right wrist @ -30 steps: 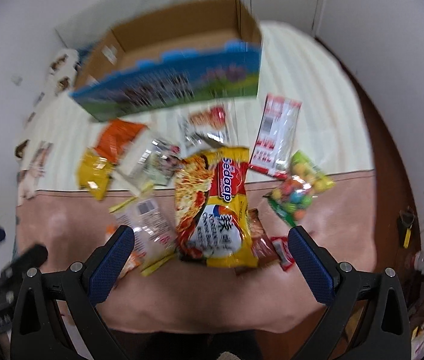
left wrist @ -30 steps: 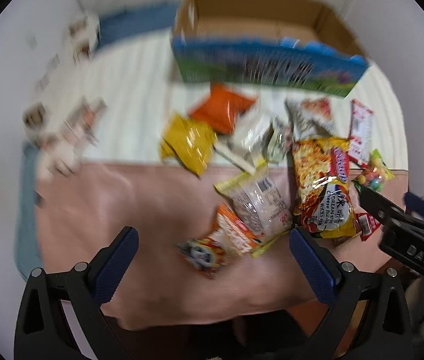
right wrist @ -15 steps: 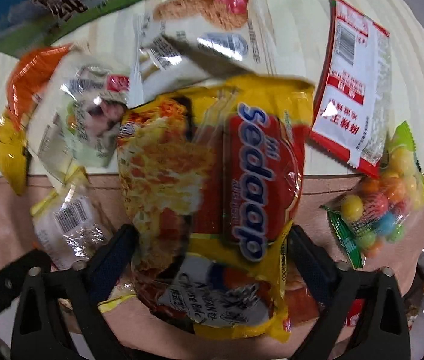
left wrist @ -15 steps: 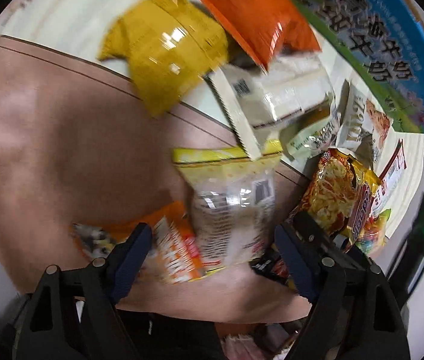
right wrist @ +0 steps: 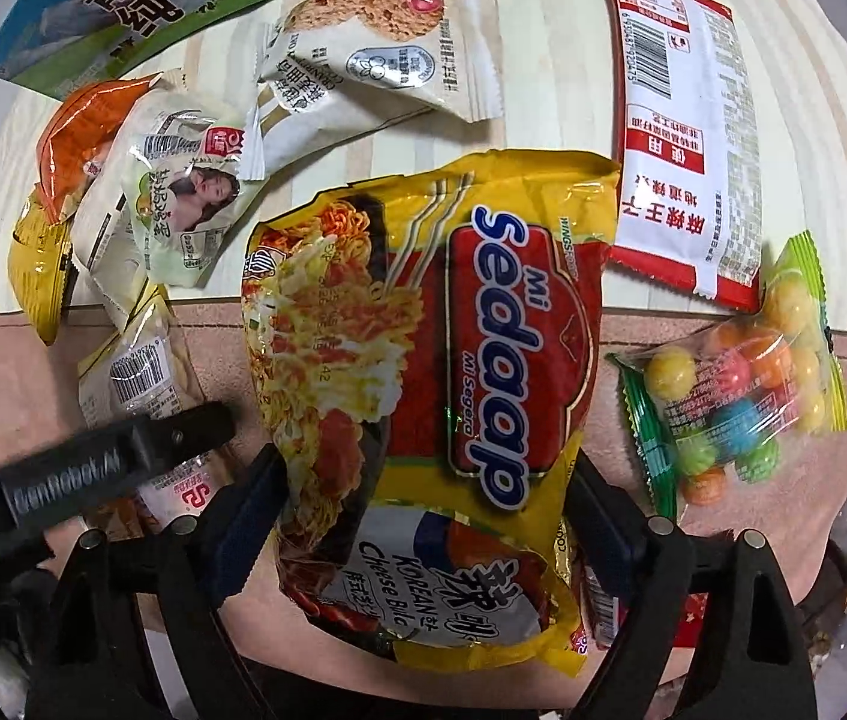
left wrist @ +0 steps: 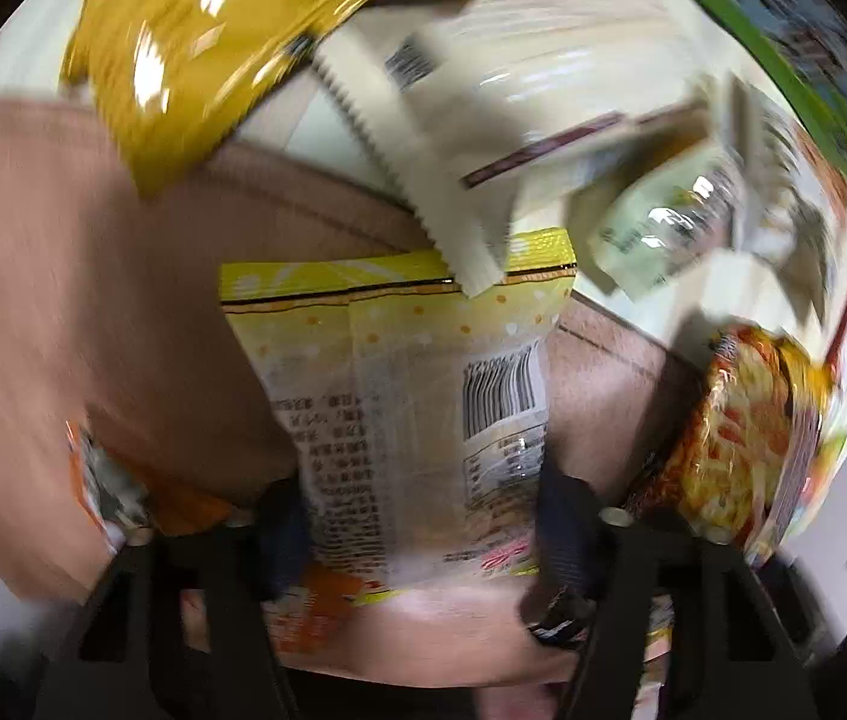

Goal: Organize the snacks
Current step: 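Grasp the clear bread bag with left tool while right tool grasps Mie Sedaap pack, then carry both packs into the cardboard box and open both tools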

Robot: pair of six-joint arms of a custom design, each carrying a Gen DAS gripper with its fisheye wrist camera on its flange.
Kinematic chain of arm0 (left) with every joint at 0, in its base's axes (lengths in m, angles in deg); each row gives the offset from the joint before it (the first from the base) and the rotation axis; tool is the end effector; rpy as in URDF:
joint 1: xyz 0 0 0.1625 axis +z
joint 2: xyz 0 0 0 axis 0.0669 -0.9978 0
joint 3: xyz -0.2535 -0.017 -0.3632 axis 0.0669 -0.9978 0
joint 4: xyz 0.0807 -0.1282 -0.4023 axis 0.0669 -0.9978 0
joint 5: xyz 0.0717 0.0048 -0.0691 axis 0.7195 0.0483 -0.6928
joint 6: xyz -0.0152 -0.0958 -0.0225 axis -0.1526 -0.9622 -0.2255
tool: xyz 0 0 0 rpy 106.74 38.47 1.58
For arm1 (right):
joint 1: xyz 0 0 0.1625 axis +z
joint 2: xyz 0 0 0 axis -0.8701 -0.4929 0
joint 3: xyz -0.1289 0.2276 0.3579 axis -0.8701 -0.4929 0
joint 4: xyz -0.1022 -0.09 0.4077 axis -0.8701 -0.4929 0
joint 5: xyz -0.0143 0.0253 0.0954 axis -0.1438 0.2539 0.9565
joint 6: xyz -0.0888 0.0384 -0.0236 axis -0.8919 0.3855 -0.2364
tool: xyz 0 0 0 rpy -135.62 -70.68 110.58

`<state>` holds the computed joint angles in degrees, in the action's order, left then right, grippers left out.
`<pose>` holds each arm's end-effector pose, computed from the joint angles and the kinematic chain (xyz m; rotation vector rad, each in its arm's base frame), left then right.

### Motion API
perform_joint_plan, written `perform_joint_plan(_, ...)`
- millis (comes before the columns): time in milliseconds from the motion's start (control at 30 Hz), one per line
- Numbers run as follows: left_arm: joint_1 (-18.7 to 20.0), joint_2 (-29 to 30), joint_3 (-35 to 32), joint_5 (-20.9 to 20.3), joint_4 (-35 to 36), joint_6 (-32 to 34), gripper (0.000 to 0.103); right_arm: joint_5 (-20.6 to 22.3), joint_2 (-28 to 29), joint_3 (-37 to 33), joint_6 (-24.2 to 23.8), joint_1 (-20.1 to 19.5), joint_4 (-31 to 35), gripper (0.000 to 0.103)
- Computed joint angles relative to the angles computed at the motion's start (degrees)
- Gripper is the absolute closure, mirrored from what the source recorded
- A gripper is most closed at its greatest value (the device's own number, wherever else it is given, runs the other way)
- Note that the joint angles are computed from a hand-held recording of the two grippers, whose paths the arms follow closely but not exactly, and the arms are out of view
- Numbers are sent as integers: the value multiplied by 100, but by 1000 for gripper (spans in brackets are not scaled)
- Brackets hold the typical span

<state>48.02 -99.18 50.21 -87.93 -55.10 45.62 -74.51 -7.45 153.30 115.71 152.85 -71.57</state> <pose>-0.2442 -0.5828 0.0209 0.1162 2.5097 0.2858 0.0944 -0.5595 0.1497 -0.5690 -2.4129 0.2116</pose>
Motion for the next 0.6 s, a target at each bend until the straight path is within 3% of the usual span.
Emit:
perform_joint_plan(67, -174, -59, -42, 224, 180, 418, 52, 64, -8, 9, -89, -60, -76, 14)
perform_joint_plan(133, -292, -81, -15, 620, 251, 894, 52, 388, -31, 56, -47, -141, -296, 14)
perform_joint_plan(200, -348, -104, 15, 758, 253, 1315, 52, 652, -22, 74, 79, -214, -497, 14)
perform_joint_plan(367, -212, -135, -40, 497, 273, 1691, 51, 278, 262, -183, 152, -109, -341, 9)
perform_joint_plan(467, -14, -19, -360, 420, 317, 1861, 51, 106, 433, -224, 334, -109, -407, 8)
perform_joint_plan(600, 7, -175, -291, 357, 272, 1905, 55, -62, 540, -209, 497, -32, -366, 9)
